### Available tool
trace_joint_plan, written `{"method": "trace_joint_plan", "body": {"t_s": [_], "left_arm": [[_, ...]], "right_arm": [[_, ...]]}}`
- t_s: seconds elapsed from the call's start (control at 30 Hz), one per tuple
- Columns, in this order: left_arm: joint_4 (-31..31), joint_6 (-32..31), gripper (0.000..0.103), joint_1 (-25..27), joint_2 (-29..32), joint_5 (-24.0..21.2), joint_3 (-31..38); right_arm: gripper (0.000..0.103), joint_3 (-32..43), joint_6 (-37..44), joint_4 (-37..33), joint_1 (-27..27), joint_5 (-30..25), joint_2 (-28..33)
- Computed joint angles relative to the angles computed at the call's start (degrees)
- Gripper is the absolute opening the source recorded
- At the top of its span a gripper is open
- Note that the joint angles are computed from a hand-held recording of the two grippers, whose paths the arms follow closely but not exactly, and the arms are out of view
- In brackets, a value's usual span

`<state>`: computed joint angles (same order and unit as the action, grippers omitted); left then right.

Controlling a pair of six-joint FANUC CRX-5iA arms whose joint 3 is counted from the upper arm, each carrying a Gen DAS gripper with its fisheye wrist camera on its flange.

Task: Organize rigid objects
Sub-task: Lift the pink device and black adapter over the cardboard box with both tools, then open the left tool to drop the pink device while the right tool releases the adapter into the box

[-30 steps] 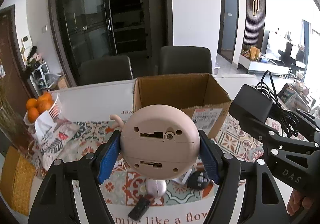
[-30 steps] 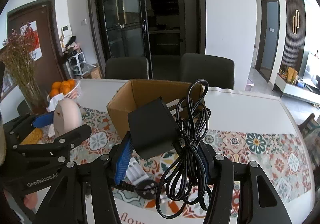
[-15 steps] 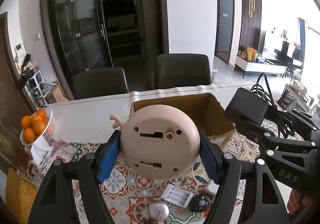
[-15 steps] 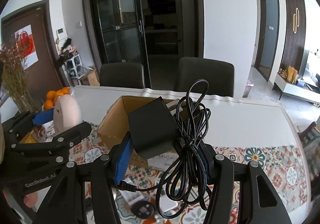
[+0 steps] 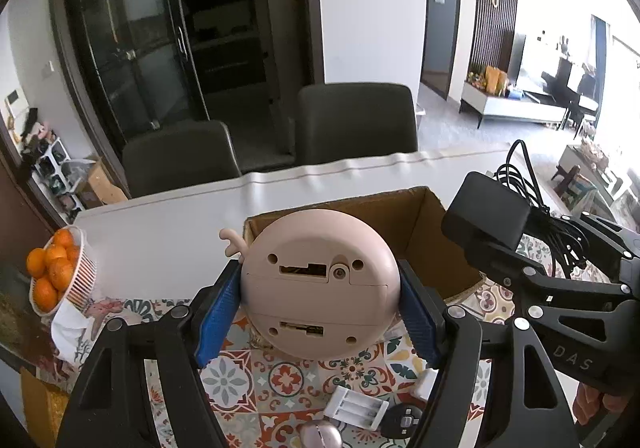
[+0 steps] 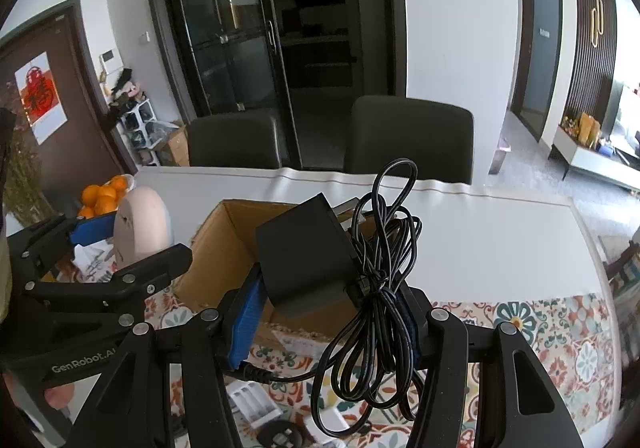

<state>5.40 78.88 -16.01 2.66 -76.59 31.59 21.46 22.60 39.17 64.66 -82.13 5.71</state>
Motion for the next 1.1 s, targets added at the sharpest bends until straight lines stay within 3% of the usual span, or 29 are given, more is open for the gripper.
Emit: {"method": "trace_joint_plan", "body": {"t_s": [0.27,0.53,0.9,1.1], "left_arm": [[-1.50,0.49,0.074,-1.15,7.67,-7.33,7.78],[-3.15,1.63,0.074,-1.74,10.79,-10.85,9.97],[-10.44,4.66,0.090,-2.58,7.36,-5.92,8.04],[-14.79,6.51,0.091,-1.85,5.20,-5.04,6.55]], "right_arm": [[0.057,3.50,3.07,-4.74,-3.37,-1.55,2.63],[0.057,5.84,5.36,-9.97,-6.33,-1.49,4.37],[0.057,7.99,7.14,-11.40,-6.78,-2.11,5.99],[0.057,11.53,9.57,-13.16,-7.01,-3.07,8.54]]}}
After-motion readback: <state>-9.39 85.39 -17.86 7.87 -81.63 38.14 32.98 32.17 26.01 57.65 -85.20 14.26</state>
